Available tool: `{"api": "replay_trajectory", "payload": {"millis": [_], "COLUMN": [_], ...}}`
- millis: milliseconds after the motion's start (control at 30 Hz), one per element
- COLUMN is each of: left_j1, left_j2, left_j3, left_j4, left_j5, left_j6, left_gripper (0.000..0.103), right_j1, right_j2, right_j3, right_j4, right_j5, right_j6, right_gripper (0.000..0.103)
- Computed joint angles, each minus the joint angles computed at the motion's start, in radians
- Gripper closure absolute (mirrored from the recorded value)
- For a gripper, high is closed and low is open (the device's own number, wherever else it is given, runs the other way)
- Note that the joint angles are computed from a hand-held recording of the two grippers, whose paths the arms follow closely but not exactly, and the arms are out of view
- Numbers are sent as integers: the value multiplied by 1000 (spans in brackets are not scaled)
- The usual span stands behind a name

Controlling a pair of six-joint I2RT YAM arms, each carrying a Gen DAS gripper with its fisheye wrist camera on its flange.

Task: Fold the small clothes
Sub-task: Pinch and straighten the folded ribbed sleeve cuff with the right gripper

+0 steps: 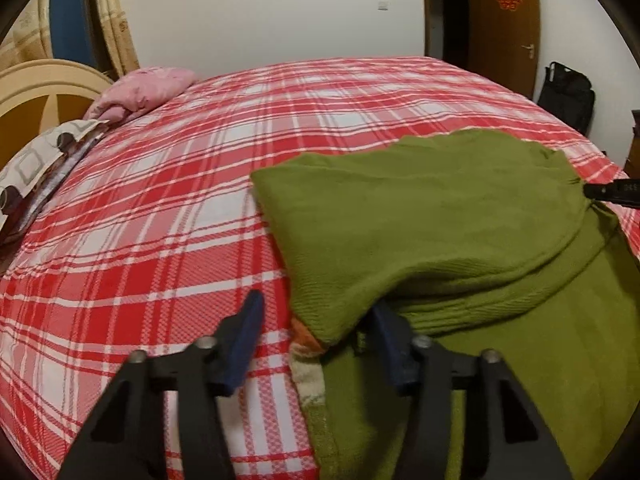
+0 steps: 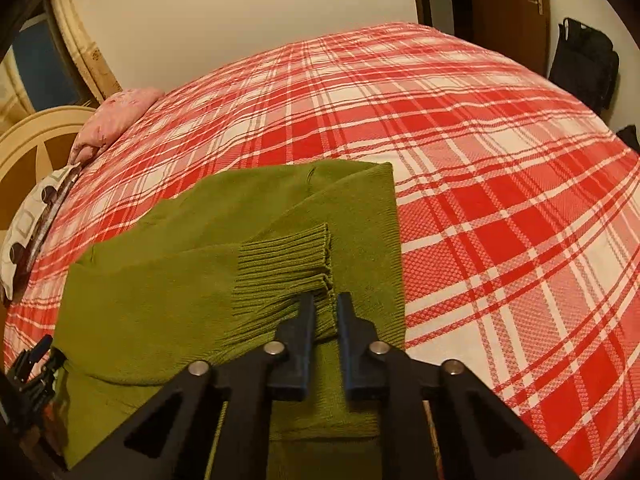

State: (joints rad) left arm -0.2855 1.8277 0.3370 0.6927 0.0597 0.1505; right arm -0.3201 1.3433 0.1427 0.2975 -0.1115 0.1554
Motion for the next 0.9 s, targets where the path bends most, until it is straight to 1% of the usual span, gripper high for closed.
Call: {"api": "replay_trajectory", "payload": {"millis": [33, 100, 133, 167, 233, 367, 500, 667, 800, 867, 900], "left_j1": [1, 1, 2, 8, 16, 54, 81, 121, 171, 193, 198], "left_j2": [-3, -11, -10, -9, -8, 0, -2, -1, 10, 21, 21], "left_j3": [-3, -11, -11, -11, -6, -5, -21, -36, -15, -8, -8], "left_j4": [-3, 1, 0, 1, -10, -19, 1, 12, -19, -27, -28], "left_j5": [17, 27, 32, 40, 44, 81, 103, 151, 222, 254, 260], "left_j6": [5, -3, -3, -2, 3, 9, 6, 7, -7, -12, -14], "left_gripper": [66, 70, 75, 84, 86, 88, 88, 89, 88, 87, 87], "right_j1": [0, 2, 5, 6, 10, -5, -6, -26, -61, -90, -105], "right_j2": [-11, -40, -54, -66, -78, -74, -119, -261, -356, -350, -315], "right_j3": [-7, -17, -22, -25, -31, -39, -57, -73, -79, -78, -78], "right_j4": [0, -10, -16, -22, -29, -24, -43, -153, -233, -237, -213], "right_j5": [-1, 3, 5, 6, 12, -2, -11, -43, -65, -75, -76], "right_j6": [-2, -7, -9, -14, -23, -32, -31, -49, -71, -90, -100], "right_gripper": [95, 96, 97, 97, 97, 98, 99, 102, 103, 103, 103]}}
